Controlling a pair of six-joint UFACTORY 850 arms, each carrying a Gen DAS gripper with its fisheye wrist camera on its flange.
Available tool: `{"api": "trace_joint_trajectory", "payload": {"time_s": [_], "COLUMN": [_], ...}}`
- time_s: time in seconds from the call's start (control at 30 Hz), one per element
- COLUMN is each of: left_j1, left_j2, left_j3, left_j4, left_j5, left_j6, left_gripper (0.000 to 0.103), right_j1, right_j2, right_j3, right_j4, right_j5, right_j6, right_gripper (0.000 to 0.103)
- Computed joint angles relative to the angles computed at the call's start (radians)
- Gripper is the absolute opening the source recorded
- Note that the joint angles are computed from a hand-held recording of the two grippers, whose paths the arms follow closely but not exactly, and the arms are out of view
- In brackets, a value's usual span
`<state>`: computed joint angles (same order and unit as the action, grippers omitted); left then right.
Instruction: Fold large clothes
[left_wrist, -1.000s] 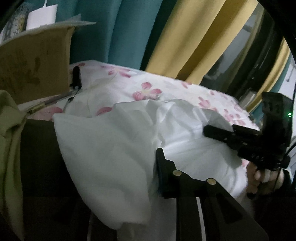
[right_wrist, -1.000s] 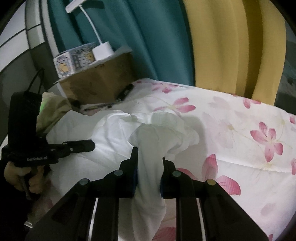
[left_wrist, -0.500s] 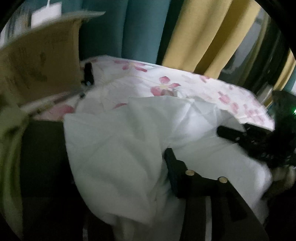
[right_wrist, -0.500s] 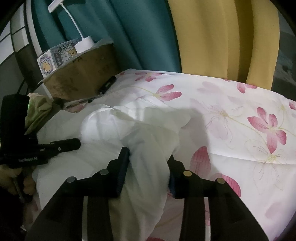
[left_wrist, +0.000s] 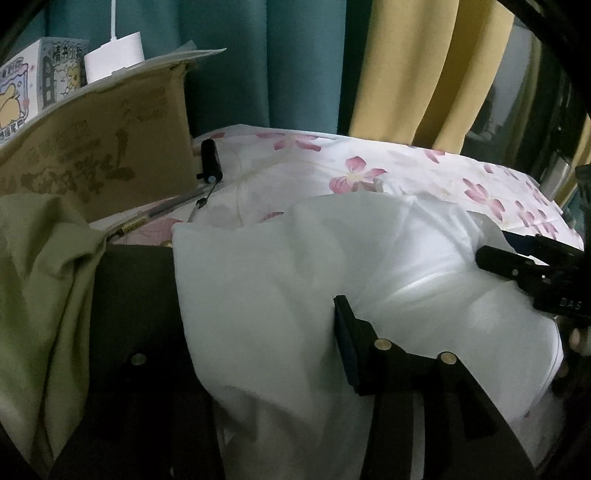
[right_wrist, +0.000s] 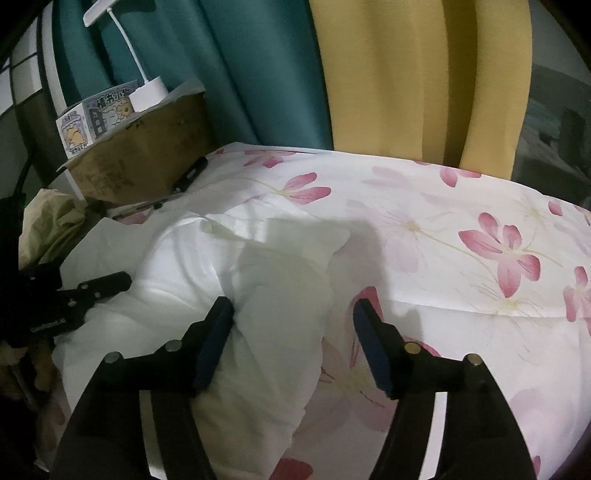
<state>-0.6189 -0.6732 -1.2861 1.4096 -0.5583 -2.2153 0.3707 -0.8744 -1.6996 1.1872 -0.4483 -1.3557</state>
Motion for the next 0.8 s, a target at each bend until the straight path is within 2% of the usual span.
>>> {"api": "trace_joint_trajectory", "payload": {"time_s": [0.17, 0.5, 0.8], "left_j1": [-0.012, -0.045, -0.088], "left_j2": [0.003, 0.036, 0.042], "left_j3": [-0.004, 0.036, 0.052], "left_j4": [-0.049, -0.106, -0.155], "left_j5": [-0.023, -0.052, -0.101], "left_j6": [0.042, 0.013, 0.014], "left_gripper": [0.046, 0.046, 0.046], "right_j1": [-0.008, -0.021, -0.043], "right_j2": [0.045, 0.119, 0.18], "right_j3": [0.059, 0.169, 0.275], "right_j4": [0.055, 0.132, 0.216], "right_j5": [0.001, -0.012, -0.022], "right_j6": [-0.053, -0.14, -0.204], "right_gripper": [0.076, 0.078, 0.086]}}
